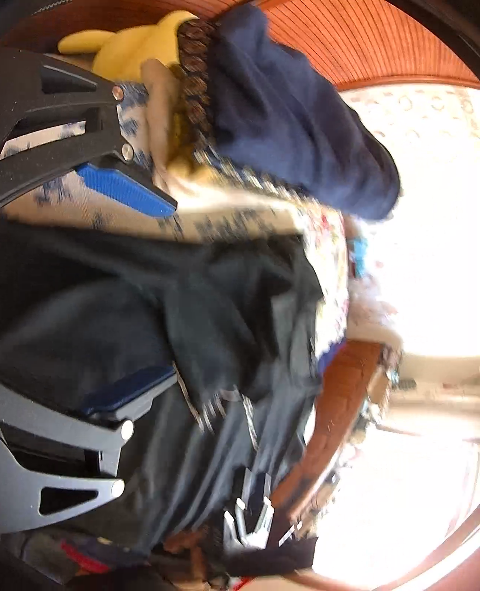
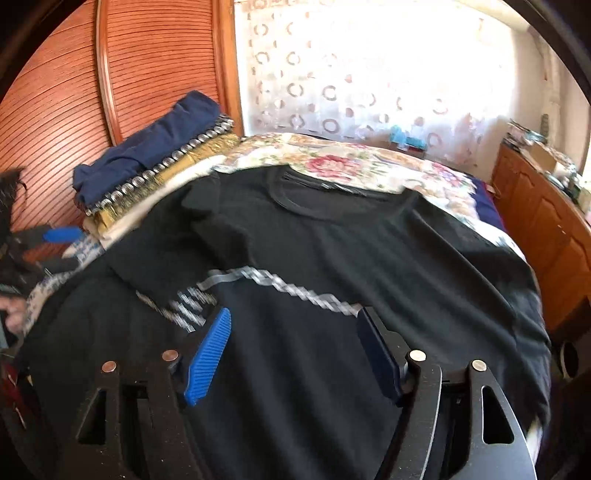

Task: Fold small clothes

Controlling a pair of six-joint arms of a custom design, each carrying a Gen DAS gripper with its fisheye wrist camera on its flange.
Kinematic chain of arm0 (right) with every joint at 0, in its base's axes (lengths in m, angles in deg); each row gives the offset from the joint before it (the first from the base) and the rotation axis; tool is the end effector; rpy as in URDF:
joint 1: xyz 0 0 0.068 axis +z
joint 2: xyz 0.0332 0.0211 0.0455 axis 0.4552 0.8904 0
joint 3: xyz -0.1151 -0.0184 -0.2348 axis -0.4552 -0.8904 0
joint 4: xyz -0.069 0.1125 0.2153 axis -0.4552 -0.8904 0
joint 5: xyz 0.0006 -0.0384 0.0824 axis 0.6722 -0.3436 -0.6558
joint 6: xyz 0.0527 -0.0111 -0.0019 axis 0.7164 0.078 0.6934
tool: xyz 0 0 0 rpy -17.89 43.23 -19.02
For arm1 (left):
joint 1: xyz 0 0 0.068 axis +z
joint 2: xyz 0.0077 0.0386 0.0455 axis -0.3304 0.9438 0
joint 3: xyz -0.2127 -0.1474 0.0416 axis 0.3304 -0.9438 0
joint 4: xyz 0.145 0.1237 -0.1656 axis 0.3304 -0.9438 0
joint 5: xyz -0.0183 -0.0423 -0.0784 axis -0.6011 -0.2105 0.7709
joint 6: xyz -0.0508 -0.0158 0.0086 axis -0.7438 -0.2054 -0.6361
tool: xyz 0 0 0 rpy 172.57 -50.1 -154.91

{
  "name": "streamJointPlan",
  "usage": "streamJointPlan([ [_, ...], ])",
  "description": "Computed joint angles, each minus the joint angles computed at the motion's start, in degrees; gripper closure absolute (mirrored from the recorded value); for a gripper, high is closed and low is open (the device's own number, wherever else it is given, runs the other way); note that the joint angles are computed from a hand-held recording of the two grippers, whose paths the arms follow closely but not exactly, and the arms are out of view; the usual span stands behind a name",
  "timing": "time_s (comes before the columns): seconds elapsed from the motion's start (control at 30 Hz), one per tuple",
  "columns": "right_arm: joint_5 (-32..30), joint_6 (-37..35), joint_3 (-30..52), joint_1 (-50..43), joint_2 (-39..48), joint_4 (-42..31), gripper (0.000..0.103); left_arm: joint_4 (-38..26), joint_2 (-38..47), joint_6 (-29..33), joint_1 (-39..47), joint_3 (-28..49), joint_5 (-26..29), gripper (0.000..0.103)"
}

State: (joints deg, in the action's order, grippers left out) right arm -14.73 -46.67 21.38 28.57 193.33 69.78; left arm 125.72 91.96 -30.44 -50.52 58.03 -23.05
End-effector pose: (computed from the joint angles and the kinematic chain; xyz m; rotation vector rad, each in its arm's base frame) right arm 0.3678 0.0315 0.0412 -1.0601 2.0418 0.4901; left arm 0.1750 -0.0878 0.0453 -0.2596 2.2966 -0.0216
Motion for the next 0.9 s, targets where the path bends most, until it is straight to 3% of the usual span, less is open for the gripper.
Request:
streamJointPlan([
  [0.17, 1.26, -1.66, -2.86, -5.49, 0.58, 1.63, 0.030, -1.53, 5.74, 1.74, -1.57, 8.43, 3.46, 0.047],
  [0.47, 1.62, -1.38, -4.50, -10.01, -0.49, 0.05, 0.030, -6.69, 17.04, 3.18, 1.25, 22.37, 13.00, 0.052],
  [0.53, 2.95, -0.73, -4.84, -9.54, -0.96, -0.43, 0.030, -9.35, 18.32, 3.58, 0.43, 24.88, 12.00, 0.052],
  [0.57, 3.54, -0.53, -5.11, -9.35, -1.07, -0.39, 0.030, -10.88, 18.95, 4.17, 0.07, 26.14, 11.14, 0.057],
  [0.67, 5.86, 0.11, -6.99, -8.56, -1.78, 0.99, 0.030, -13.32, 19.14, 5.10, -1.22, 27.31, 7.38, 0.084],
  [0.8, 8.28, 0.88, -10.02, -7.03, -3.86, 3.78, 0.030, -9.38, 14.19, 4.53, -2.37, 21.96, 6.50, 0.089],
  [0.9, 6.98, -0.03, -10.54, -7.92, -5.21, 1.55, 0.027, -9.43, 7.73, 2.62, -6.31, 17.28, 3.13, 0.089],
])
